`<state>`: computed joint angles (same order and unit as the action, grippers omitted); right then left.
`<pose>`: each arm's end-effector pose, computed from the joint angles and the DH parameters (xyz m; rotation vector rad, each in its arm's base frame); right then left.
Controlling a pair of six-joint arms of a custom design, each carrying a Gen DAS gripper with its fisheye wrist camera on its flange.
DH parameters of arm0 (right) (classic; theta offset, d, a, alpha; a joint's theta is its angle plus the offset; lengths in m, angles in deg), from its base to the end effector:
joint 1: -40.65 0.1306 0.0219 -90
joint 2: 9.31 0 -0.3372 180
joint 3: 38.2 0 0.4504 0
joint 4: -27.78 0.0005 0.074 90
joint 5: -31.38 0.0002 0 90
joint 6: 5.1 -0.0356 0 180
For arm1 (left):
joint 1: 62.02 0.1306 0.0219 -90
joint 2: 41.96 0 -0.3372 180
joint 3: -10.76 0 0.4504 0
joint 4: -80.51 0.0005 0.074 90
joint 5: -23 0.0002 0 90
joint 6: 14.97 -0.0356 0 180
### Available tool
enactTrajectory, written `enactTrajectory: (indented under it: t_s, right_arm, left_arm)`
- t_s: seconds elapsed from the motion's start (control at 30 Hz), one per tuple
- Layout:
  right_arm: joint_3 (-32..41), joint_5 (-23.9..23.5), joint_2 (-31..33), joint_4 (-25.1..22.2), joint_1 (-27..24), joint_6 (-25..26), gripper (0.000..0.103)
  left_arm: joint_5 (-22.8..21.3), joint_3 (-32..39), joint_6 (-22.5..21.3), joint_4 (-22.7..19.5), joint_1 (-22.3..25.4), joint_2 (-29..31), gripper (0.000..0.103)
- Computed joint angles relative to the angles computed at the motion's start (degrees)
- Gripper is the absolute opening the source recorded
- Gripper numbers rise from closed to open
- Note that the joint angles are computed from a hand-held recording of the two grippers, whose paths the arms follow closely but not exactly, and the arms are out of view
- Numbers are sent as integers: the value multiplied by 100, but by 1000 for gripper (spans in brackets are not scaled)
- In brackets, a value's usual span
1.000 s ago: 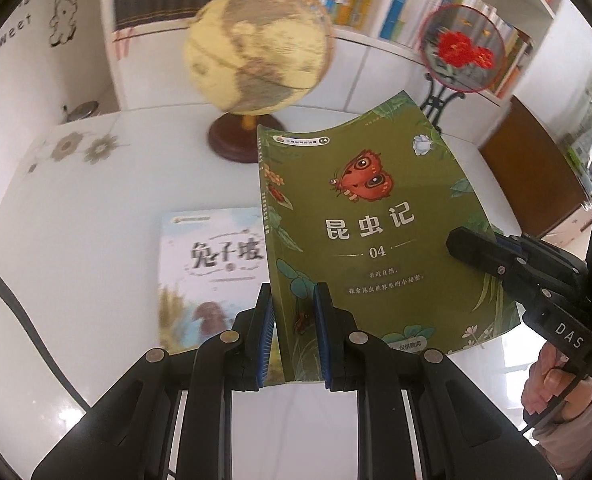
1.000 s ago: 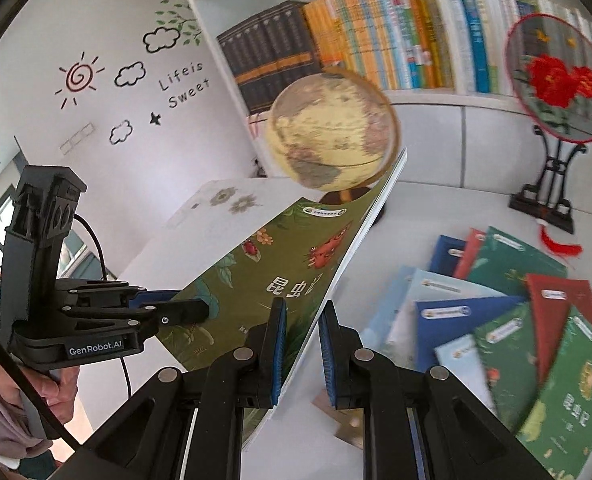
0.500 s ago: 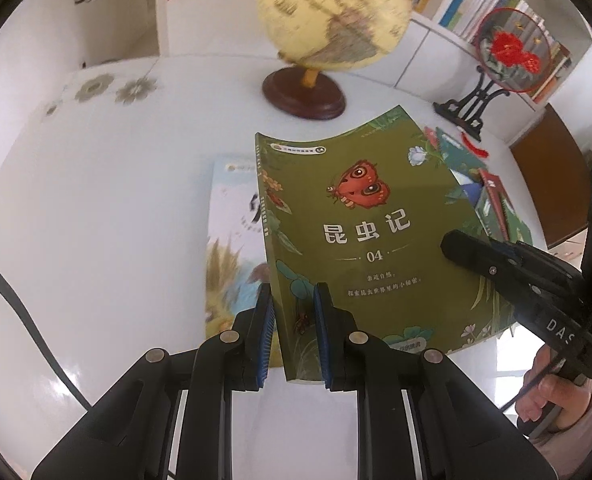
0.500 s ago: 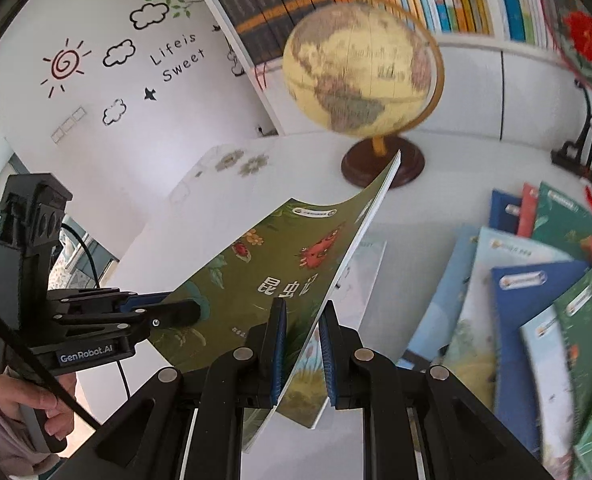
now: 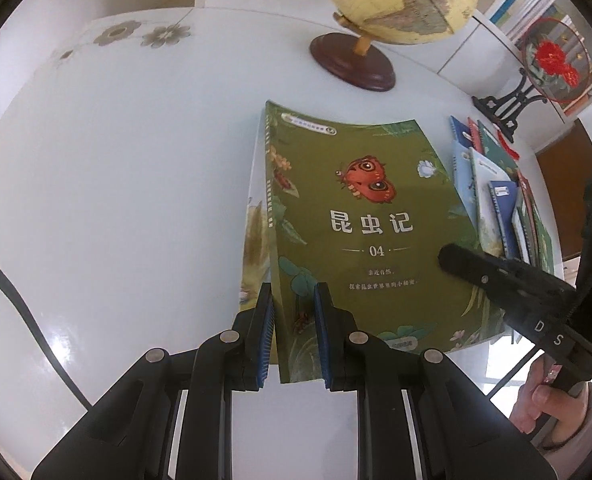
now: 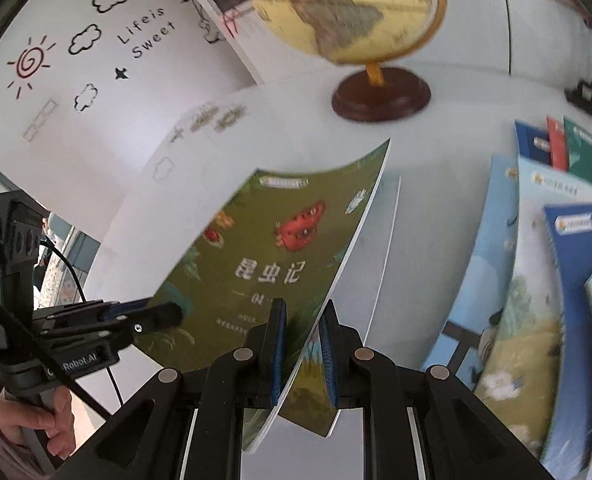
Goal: Organize books
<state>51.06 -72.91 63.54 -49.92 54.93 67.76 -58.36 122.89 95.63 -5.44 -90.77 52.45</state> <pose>0.3919 0.1083 0.4848 -0.0191 2.6823 0.5093 0.4506 -0.2539 0.5024 0.2420 2.8186 -0.4213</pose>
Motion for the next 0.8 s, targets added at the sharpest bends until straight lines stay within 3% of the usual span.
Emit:
enactTrajectory:
  t_s: [0.17, 0.23, 0.27, 0.3, 0.4, 0.57, 0.8]
  right_arm:
    - [-106, -102, 85, -101, -55, -157, 19]
    - [-70, -1, 156, -221, -61, -250, 24]
    - [-54, -53, 184, -264, -77, -301, 44]
    - [-38, -53, 237, -341, -89, -366, 64]
    - [-88, -137, 221, -319, -107, -417, 66]
    - [-67, -54, 130, -409, -86, -304, 66]
    - [-79, -109, -222, -337, -391, -357, 66]
  left_arm:
    - [-58, -56, 31, -141, 63, 57, 18]
    - [130, -54, 84, -192, 129, 106, 26]
    - [132, -15, 85, -260, 127, 149, 36]
    - [66, 45, 68, -343, 108, 204, 36]
    - [-248, 261, 27, -644, 20, 401, 36]
    - [29, 354, 148, -637, 12, 446, 36]
    - [-121, 1090, 109, -733, -208, 819, 36]
